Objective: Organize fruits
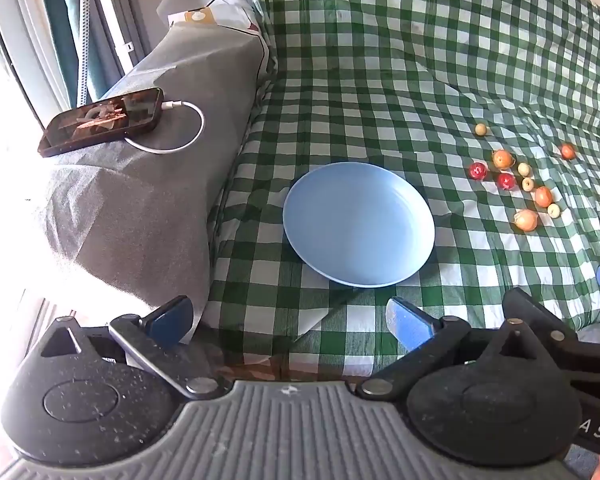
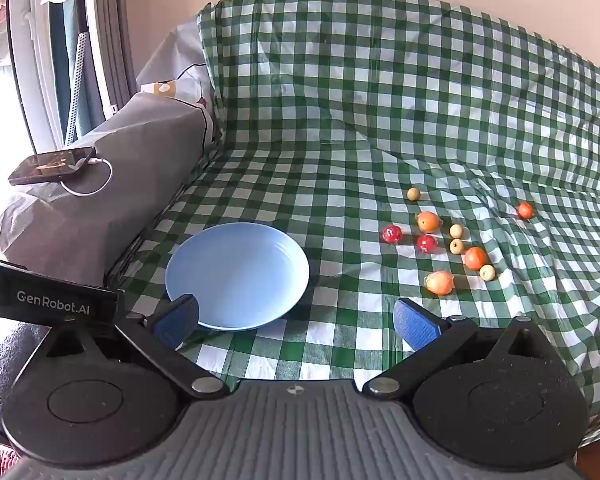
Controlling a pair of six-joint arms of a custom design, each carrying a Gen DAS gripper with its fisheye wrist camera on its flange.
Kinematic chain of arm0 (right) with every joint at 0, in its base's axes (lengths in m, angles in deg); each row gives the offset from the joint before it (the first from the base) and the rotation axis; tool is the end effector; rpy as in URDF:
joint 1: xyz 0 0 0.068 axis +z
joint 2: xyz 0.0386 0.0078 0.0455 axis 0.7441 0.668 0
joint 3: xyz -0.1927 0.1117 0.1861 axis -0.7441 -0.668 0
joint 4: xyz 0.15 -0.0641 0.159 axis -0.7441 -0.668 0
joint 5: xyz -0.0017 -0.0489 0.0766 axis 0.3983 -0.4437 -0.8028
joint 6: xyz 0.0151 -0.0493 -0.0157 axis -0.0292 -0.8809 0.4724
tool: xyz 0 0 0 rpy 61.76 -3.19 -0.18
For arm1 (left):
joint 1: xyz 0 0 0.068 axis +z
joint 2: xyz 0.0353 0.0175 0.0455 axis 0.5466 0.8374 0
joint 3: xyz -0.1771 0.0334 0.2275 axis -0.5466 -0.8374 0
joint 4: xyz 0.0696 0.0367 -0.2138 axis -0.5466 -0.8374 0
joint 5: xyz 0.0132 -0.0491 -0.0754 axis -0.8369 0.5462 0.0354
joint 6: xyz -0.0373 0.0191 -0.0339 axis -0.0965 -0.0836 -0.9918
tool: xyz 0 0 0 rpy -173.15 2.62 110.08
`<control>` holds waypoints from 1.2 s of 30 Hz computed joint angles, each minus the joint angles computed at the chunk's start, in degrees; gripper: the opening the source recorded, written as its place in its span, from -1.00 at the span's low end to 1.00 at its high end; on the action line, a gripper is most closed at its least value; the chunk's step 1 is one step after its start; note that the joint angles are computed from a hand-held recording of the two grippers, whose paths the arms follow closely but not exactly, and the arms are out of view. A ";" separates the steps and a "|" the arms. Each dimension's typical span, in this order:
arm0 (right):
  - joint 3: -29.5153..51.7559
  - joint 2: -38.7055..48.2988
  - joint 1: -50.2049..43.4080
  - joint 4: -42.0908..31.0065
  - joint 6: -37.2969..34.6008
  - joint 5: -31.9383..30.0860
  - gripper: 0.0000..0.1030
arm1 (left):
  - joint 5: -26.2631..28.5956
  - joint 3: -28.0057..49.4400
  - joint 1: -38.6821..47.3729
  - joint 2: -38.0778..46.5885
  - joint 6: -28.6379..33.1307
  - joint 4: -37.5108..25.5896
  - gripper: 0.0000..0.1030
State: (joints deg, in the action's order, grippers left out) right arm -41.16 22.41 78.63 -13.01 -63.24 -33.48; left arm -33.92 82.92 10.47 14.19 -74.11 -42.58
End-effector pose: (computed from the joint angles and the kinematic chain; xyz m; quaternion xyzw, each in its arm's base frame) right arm 0.1625 0.0929 0.2343 -0.1776 0.8882 0.1015 0.4114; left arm 0.1637 -0.0509 0.2364 -0.1672 0.9376 0.0959 0.2893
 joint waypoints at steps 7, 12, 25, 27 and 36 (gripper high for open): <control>-0.03 -1.14 0.28 -0.91 0.14 0.36 0.99 | 0.22 -0.25 0.62 -0.19 0.80 0.35 0.99; -0.03 0.16 -3.77 0.52 -2.49 -2.81 0.99 | 0.29 -0.16 0.84 -0.15 0.96 0.15 0.99; -0.47 0.18 -0.60 0.52 -0.65 -0.74 0.99 | -0.07 -0.01 0.72 -0.06 0.85 -0.22 0.99; -0.32 0.23 -0.39 0.24 -0.51 -0.60 0.99 | -0.07 -0.01 0.70 -0.07 0.82 -0.25 0.99; 1.15 0.57 -2.28 -1.46 -1.55 -2.63 0.99 | 0.00 -0.10 0.90 -0.21 0.99 -0.28 0.99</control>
